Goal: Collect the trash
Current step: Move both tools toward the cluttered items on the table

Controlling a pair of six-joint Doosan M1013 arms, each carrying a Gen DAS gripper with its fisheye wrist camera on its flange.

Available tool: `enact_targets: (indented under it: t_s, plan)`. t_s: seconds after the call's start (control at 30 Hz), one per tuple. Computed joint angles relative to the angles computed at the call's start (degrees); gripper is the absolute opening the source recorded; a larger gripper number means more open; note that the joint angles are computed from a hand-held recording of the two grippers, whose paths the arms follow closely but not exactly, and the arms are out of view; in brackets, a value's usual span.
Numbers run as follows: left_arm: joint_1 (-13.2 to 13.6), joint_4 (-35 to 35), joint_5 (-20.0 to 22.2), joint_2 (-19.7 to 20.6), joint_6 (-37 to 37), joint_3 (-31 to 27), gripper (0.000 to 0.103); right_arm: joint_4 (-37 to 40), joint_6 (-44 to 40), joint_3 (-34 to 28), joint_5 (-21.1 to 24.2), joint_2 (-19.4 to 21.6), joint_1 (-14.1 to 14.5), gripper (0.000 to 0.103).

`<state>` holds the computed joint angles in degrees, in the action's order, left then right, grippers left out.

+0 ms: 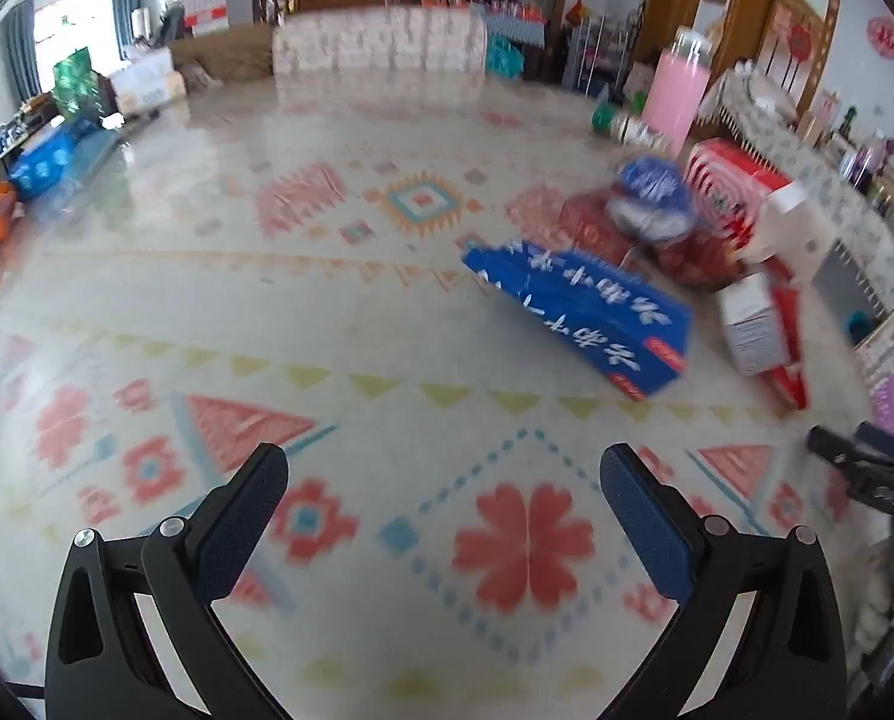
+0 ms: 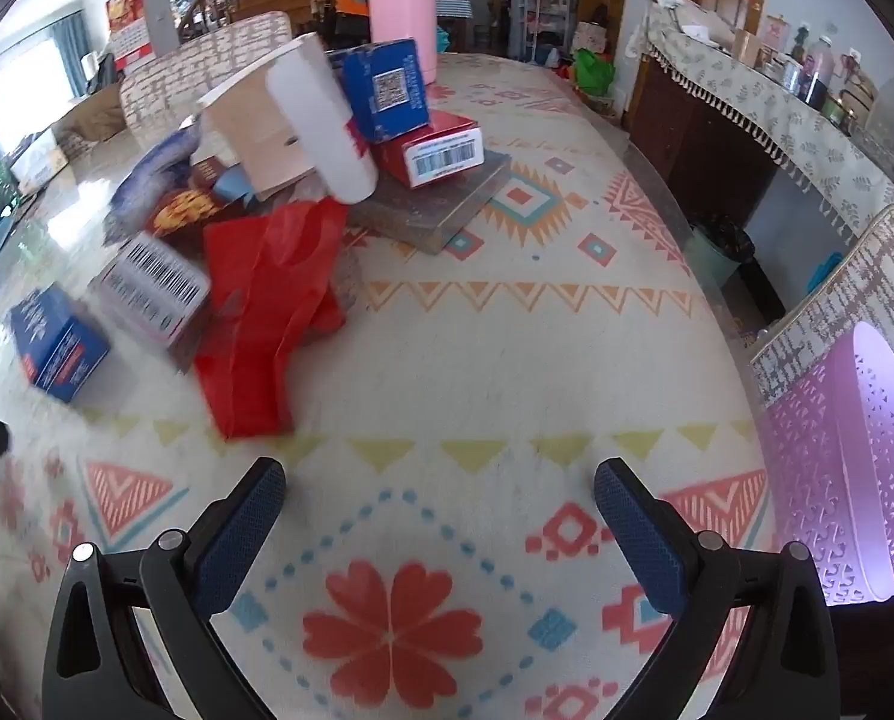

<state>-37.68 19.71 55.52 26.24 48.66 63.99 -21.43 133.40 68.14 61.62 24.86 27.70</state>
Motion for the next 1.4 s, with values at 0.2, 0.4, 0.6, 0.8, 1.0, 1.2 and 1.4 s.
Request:
enact_targets:
  t_s: [0.2, 0.4, 0.6, 0.8, 1.0, 1.2, 1.4]
  plan:
    - [-2.8, 11.9, -4.1, -7.9, -9.4, 8.5, 0.103, -5.9, 7.7, 6.8, -4.4, -5.5, 4.0, 0.101]
    - [-3.8, 21.2, -7.9, -14.1, -16.9, 15.1, 0.103, -30.0, 27.4, 14.5, -10.3, -11.4, 11.8, 0.103]
    - [-3.1, 31.2, -9.9, -18.1, -22.7, 19.8, 0.103, -28.7, 24.5, 9.7, -10.3, -9.2, 13.4, 0.103]
    - [0.1, 34.5, -12.0, -19.2, -21.1, 20.3, 0.103, -30.4, 23.9, 2.6, -6.9, -4.9, 14.0, 0.103]
    - [3.7, 28.7, -17.4, -16.1, -12.2, 15.0, 0.103, -31.9, 27.0, 0.1, -3.5, -3.5, 13.5, 0.103]
    - [5.6, 23.4, -22.8, -10.1, -8.9, 8.7, 0.103, -22.5, 18.7, -1.2, -6.4, -2.3, 11.1, 0.103]
    - [7.1, 17.2, -23.1, -3.4, -8.9, 4.0, 0.103, -8.1, 0.3, -7.9, -10.4, 2.8, 8.8, 0.098]
